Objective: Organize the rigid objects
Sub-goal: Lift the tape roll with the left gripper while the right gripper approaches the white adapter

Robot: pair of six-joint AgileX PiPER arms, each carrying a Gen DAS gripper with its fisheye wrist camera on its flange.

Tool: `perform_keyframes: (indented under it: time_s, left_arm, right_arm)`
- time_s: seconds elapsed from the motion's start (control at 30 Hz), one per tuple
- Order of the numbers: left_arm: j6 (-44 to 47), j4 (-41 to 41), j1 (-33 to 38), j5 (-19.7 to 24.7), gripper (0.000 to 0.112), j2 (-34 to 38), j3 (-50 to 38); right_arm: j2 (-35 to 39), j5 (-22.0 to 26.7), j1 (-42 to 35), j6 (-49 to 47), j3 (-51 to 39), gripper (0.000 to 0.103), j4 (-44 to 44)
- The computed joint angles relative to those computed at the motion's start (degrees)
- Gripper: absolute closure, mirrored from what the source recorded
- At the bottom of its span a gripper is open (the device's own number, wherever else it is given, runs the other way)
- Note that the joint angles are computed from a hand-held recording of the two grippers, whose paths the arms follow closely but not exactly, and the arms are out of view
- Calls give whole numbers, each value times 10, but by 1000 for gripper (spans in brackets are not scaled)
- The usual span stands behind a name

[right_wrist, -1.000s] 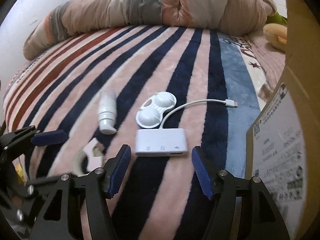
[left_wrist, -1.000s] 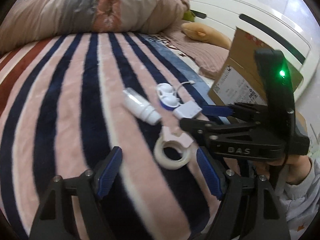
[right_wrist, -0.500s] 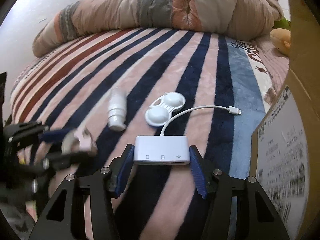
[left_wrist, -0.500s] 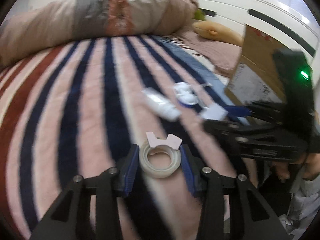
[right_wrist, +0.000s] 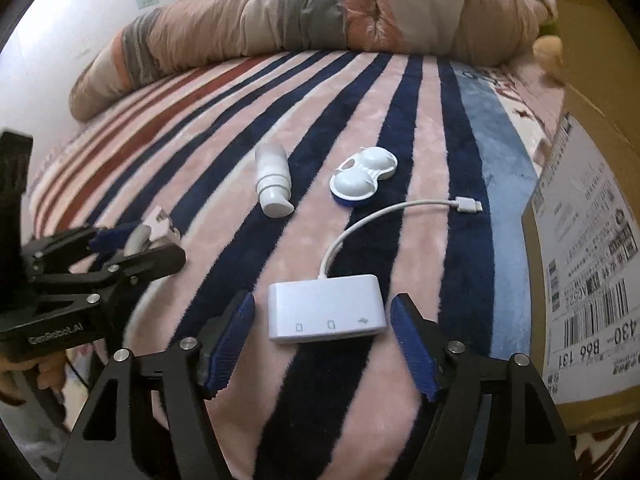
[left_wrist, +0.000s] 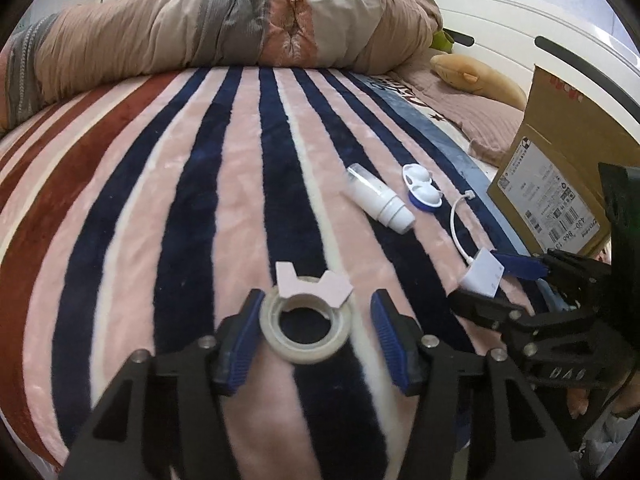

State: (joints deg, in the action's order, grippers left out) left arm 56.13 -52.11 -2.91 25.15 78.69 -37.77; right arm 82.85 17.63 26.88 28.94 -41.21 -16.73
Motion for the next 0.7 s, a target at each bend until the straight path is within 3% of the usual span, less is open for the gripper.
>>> perform_keyframes:
  time_s: [0.03,0.07,0.17,0.3,0.43,0.6,0.67,0.7]
  left_arm:
    - [-12,10,-3,-8,75,0,0]
    - [-13,11,0,-3,74,1,-3]
    - [-33,34,1,5,74,-12,-8]
    - [-55,57,6,23,74,-57,-13]
    - [-119,119,11,58,74,-117,-42]
    - [-180,158,19,127,74,-169,-119]
    - [-185,154,18,150,74,-175,-151]
    - [-195,161,9,156,74,-179,-167]
  right_arm:
    - [-1,2,7,36,0,40,-33]
    - [-5,5,12,53,1,51,-49]
    - [-14,19,30,102,-2,51,-100]
    - [-45,31,51,93,-11,51,-99]
    - [-108,51,54,-19,-36,52,-23]
    - [-199,96,62,-52,-69,54,-21]
    - [-236,123,54,-95,-91,90,2]
    - [-251,134,49,-101,-98,90,0]
